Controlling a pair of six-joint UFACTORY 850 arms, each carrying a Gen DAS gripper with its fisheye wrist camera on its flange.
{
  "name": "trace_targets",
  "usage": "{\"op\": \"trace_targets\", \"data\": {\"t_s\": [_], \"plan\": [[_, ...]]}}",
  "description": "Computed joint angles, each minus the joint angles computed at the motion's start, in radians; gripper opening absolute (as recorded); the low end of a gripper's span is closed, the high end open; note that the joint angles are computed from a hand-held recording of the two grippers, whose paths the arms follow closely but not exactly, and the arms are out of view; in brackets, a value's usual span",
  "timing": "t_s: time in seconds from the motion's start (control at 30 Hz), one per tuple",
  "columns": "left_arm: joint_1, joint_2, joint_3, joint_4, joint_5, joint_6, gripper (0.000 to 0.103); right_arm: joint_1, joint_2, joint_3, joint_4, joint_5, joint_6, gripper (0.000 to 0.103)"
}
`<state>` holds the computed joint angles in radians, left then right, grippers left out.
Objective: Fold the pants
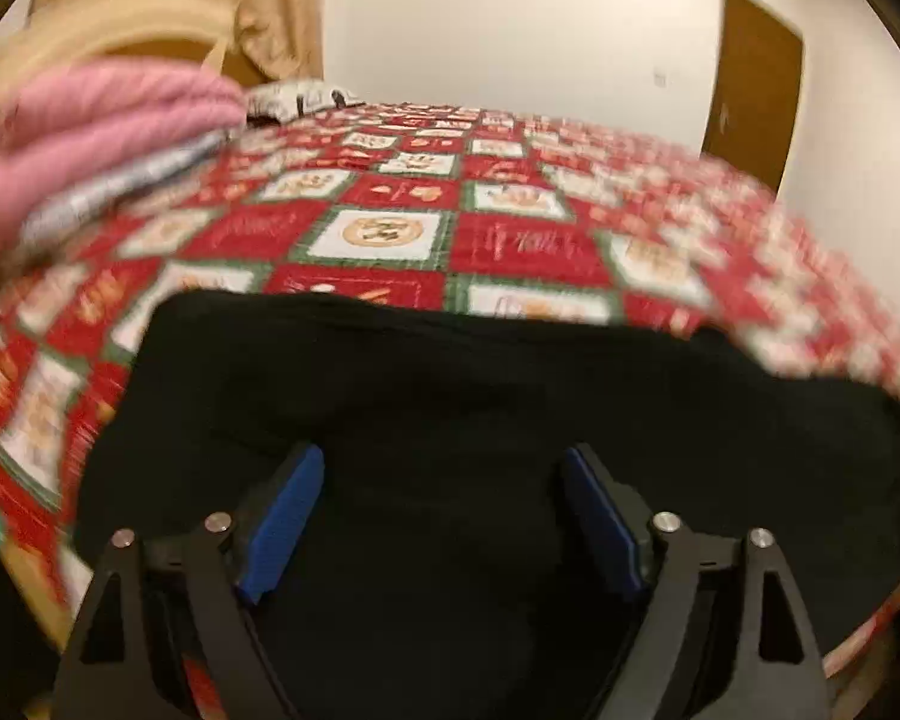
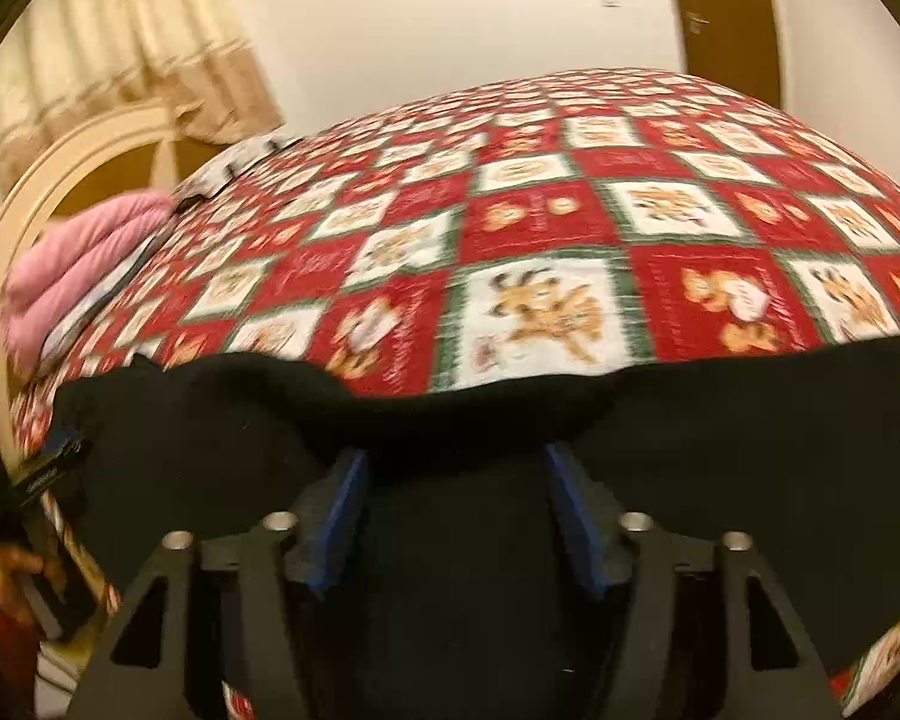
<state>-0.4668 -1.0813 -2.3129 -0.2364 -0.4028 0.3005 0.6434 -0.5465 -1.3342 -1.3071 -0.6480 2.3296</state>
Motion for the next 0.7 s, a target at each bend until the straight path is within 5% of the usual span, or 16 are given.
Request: {"op": "trace_targets", "data": {"t_s": [0.13,0.3,0.37,0.5,0.7], "plan": [[0.0,-0.076,-0.159,0.136,-0.108,-0.237,0.099,0.013,0.102,0.096,-0.053,-0.008,0.035,0.066],[-0.025,0.006,-0.046,0.132,-0.016,-0.256,0.099,0.018,0.322,0.318,0.065,-0.219,0.043,0.07],[-0.039,0.044,0.016,0.023,0.015,-0.149,0.099,-0.012,0.418,0.425,0.157,-0.262,0.058,0.07],[-0.062,0.037,0.007,-0.197,-0.03,0.066,0.099,-0.109,0.558,0.597,0.272,-0.193,0.021,0.07],[-0.1,0.016,-0.008,-0.172,-0.096,0.078,0.099,-0.254,0.549,0.658,0.429,0.046,-0.171,0.069]]}}
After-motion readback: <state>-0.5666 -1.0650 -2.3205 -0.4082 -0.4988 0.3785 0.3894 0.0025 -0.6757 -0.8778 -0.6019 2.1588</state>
